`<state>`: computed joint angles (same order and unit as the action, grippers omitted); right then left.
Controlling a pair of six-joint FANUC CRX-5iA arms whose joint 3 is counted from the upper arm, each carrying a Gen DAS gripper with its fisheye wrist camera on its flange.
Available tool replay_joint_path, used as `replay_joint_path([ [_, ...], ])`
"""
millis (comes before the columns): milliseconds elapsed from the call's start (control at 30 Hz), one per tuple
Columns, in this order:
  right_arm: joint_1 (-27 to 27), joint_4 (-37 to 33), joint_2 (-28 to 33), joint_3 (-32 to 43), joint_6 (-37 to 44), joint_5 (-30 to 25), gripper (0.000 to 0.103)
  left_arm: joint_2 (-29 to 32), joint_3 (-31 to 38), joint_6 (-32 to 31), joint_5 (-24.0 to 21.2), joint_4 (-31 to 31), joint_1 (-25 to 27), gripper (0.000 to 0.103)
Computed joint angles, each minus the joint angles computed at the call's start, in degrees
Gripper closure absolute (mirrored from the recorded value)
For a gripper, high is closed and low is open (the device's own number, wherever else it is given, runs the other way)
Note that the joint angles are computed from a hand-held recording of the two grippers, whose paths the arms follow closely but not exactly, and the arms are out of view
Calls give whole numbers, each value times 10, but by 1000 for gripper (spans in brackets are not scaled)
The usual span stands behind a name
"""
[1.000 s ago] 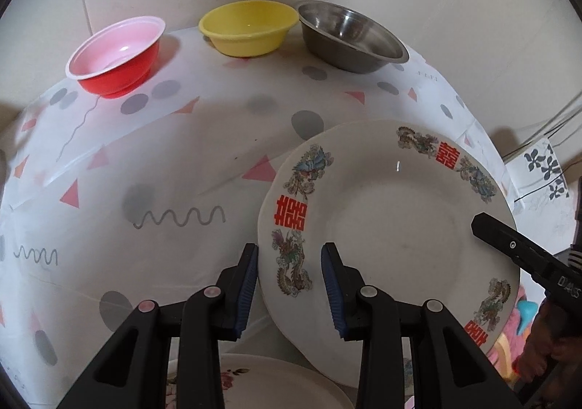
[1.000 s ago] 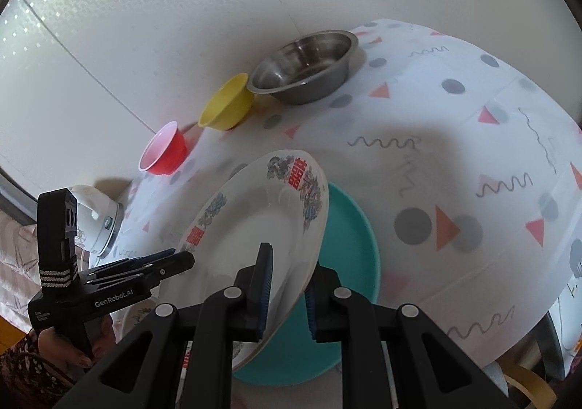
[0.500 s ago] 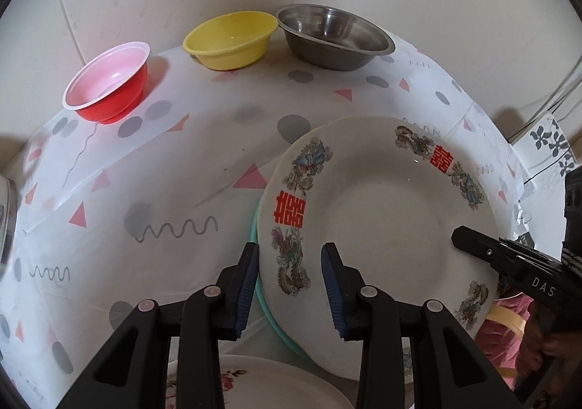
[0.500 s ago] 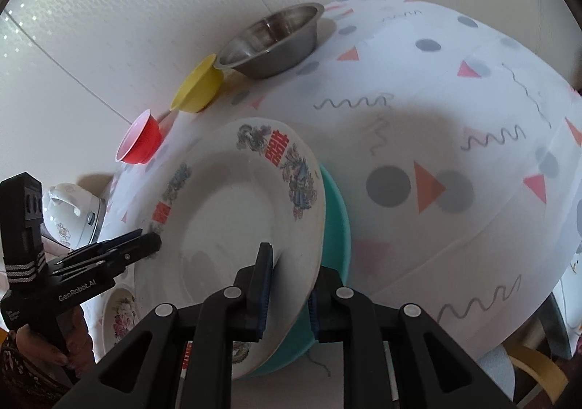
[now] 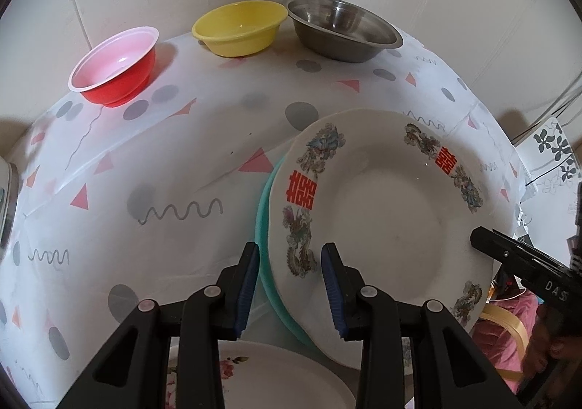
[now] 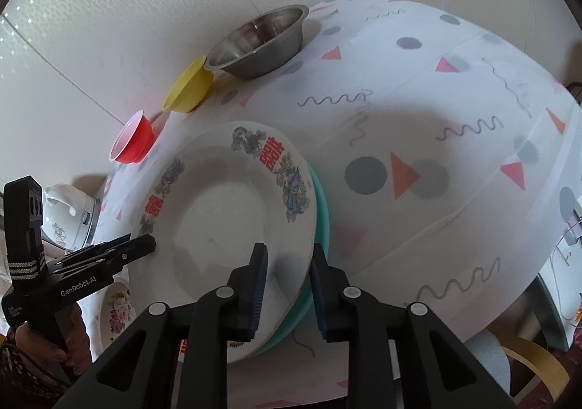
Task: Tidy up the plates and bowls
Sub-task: 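Open the right tool and release the large white plate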
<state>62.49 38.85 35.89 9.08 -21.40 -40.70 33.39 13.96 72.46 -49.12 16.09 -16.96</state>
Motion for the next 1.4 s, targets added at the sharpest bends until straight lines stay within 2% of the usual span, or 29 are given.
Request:
replay_joint_path([
  [133,4,-24,9,24,35,-23,79,-8,-8,0,3,3,3,67],
  [300,4,-13,-2,5,2,-7,78,-31,-33,-2,23,17,13,67],
  [467,8,-15,-1,16,6,-29,77,-50,-52,11,33,24,27,66],
  [533,12,-12,-1,22,3,-45,76,-60,-61,24,38,16,34,62],
  [600,16,7,-4,20,-12,-55,76,-73,-78,26,49,24,45,52],
  [733,28,55,-11,17,-25,-57,73,-99,-112,32,72,29,65,49],
  [833,30,61,-14,15,-17,-29,73,-114,-132,40,80,30,80,42],
  [1067,34,7,12,69,76,13,73,-134,-146,93,69,-22,96,38],
  [1167,37,-43,30,112,143,9,72,-144,-158,97,72,-35,100,30],
  [1233,39,-83,46,149,195,-6,70,-150,-165,100,73,-42,102,30],
  [1400,43,-114,62,179,234,-13,70,-162,-181,103,68,-50,108,30],
])
